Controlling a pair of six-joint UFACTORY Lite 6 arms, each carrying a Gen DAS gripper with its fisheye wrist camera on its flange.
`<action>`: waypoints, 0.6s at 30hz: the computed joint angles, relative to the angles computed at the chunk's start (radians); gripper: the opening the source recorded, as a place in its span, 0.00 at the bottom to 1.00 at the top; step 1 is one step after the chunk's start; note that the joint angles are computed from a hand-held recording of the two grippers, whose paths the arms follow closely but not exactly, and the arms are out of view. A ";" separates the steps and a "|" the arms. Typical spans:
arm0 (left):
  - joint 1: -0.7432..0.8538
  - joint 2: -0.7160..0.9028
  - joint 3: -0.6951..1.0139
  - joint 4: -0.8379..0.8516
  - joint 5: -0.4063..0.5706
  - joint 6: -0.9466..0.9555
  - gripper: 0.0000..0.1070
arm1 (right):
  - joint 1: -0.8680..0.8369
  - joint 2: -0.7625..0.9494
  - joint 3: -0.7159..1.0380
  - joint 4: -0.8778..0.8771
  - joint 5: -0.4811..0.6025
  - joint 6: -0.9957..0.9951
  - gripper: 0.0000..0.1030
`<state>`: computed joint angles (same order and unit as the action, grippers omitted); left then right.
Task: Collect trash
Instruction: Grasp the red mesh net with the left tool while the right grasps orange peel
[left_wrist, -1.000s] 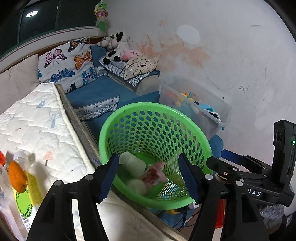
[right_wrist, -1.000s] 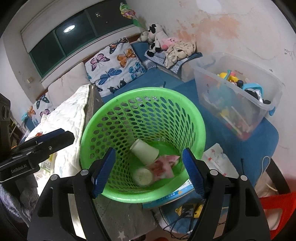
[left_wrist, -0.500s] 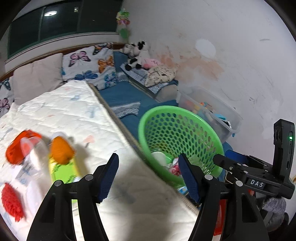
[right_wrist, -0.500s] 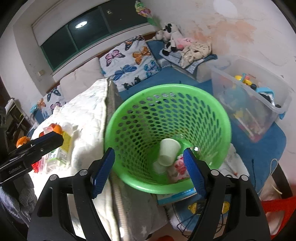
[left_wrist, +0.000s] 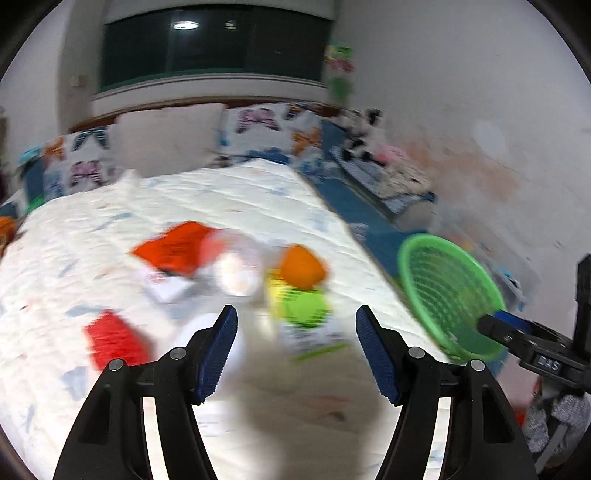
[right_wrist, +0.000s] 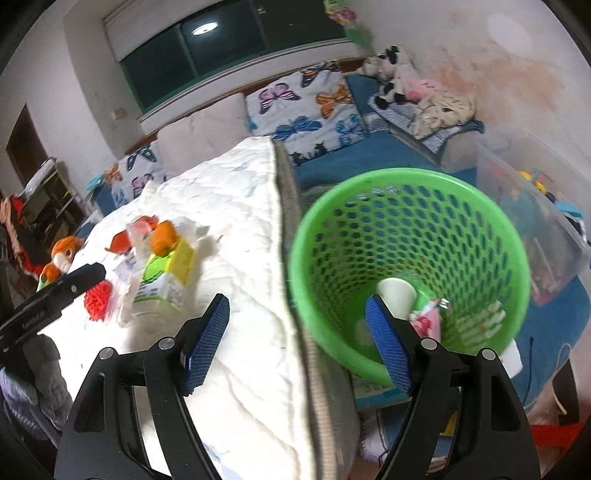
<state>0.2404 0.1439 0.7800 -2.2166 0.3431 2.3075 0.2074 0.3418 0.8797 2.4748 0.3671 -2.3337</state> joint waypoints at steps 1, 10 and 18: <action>0.033 -0.005 -0.005 -0.018 0.001 0.019 0.60 | 0.016 0.008 0.012 0.003 -0.005 -0.001 0.74; 0.246 0.094 0.069 -0.172 -0.044 0.171 0.60 | 0.151 0.108 0.179 -0.025 -0.082 0.026 0.74; 0.316 0.278 0.222 -0.230 -0.096 0.239 0.60 | 0.257 0.254 0.427 -0.182 -0.192 0.155 0.70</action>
